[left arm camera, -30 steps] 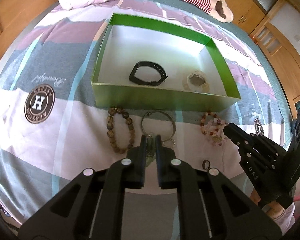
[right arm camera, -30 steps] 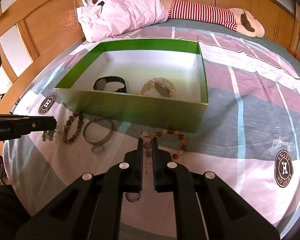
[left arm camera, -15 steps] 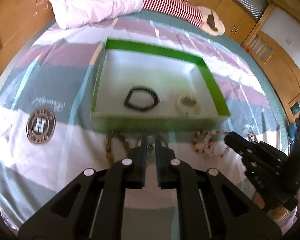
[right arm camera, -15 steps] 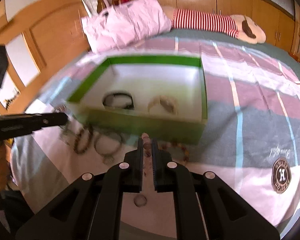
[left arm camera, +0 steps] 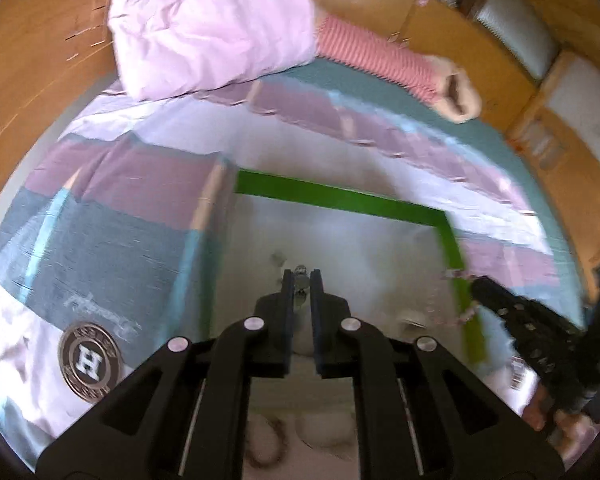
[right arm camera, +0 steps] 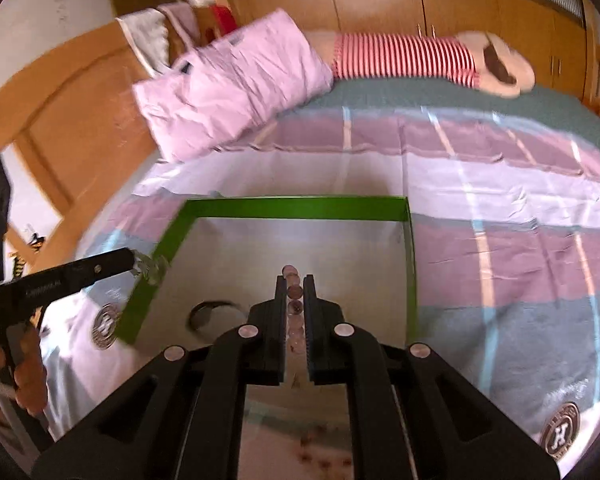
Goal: Organize jewelry
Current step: 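Lift the green pendant with the left tool while the right carries the pink bracelet toward the box, then move the left tool over the brown wooden bead bracelet while the right moves over the amber-red bead bracelet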
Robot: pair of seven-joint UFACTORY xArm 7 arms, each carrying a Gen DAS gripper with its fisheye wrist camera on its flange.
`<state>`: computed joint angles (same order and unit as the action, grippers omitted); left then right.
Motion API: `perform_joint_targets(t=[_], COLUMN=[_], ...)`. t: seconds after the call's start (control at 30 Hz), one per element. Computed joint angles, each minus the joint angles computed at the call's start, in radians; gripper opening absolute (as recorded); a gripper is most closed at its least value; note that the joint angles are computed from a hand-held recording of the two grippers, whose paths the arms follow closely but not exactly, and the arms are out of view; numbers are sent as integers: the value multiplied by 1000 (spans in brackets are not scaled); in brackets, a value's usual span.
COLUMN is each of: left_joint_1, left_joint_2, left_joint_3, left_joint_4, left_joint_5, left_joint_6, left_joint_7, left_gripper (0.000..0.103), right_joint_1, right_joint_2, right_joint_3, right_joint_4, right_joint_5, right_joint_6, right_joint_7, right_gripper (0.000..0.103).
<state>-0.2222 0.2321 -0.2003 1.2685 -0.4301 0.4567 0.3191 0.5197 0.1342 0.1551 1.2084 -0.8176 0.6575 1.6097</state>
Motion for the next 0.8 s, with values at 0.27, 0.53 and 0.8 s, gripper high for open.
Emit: perform_joint_targets(t=[0.27,0.53,0.8], left_joint_1=[6,2,-28], left_joint_2=[25,-267,-237], left_joint_3=[7,48,64], left_joint_4=[-13,-326,-400], left_joint_5=[124,17,256], left_joint_6=[35,98,49], left_joint_7=[-75,14,-236], left_gripper=[34,38,40], right_joint_1=[11,20,-1], right_joint_2=[-23,-312,-135], right_joint_3=[-25,110,133], right_joint_4=[-54,-336,-295], right_joint_5=[34,237,311], right_joint_6=[-38,-93,-19], right_joint_7=[-5,-72,-61], right_gripper=[36,36,36])
